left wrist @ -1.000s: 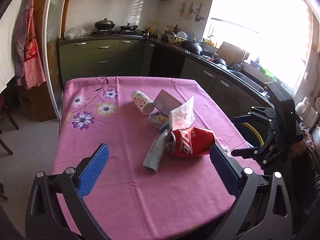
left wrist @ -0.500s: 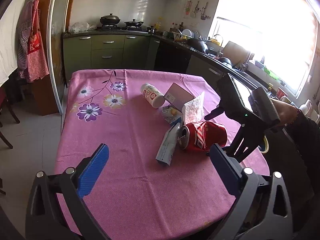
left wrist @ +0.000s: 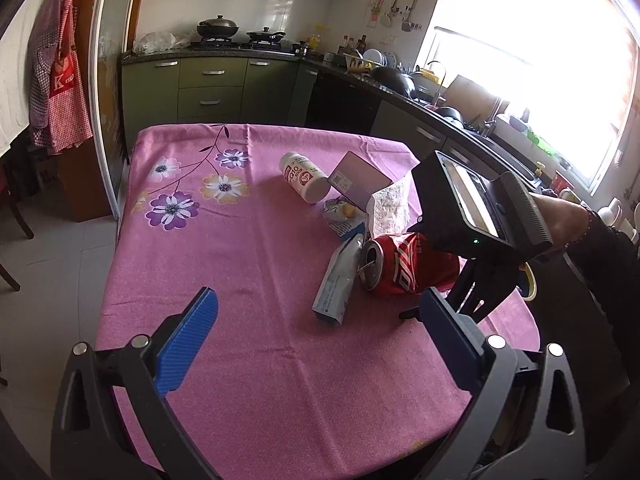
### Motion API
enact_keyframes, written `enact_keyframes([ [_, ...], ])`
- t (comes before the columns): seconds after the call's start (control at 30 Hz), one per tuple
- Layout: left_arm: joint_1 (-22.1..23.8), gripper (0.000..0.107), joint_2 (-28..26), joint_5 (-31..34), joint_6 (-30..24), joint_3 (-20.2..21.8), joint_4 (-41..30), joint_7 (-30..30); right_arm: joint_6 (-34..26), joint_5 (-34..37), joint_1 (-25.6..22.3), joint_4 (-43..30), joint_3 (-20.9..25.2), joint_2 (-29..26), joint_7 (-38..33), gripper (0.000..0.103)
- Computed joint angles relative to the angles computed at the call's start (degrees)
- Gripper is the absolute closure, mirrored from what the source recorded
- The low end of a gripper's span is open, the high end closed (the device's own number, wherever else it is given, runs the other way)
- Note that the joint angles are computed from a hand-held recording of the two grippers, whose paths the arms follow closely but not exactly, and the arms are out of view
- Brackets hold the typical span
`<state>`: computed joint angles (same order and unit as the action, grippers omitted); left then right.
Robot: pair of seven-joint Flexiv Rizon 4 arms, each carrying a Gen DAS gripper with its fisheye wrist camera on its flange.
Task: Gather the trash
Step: 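Grasp the red Coca-Cola can with the right gripper, then carry the red can into the bin and open the right gripper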
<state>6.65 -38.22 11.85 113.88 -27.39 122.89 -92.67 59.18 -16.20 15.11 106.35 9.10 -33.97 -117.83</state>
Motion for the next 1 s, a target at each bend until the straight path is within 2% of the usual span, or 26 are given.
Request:
enact_keyframes([
  [0.13, -0.3, 0.011, 0.0, -0.1, -0.3, 0.2, -0.1, 0.1, -0.8, 1.7, -0.6, -0.5, 1.1, -0.1, -0.9, 0.032],
  [0.33, -0.7, 0.011, 0.3, -0.1, -0.1, 0.3, 0.2, 0.5, 0.6, 2.3, -0.5, 0.7, 0.9, 0.2, 0.0, 0.032],
  [0.6, -1.3, 0.011, 0.8, -0.2, -0.3, 0.7, 0.3, 0.7, 8.5, -0.7, 1.0, 7.9, -1.4, 2.6, 4.7, 0.033],
  [1.0, -3.8, 0.011, 1.3, -1.0, -1.4, 1.4, -0.1, 2.2, 16.1, -2.7, -1.0, 17.1, -3.0, 7.1, 10.2, 0.033],
])
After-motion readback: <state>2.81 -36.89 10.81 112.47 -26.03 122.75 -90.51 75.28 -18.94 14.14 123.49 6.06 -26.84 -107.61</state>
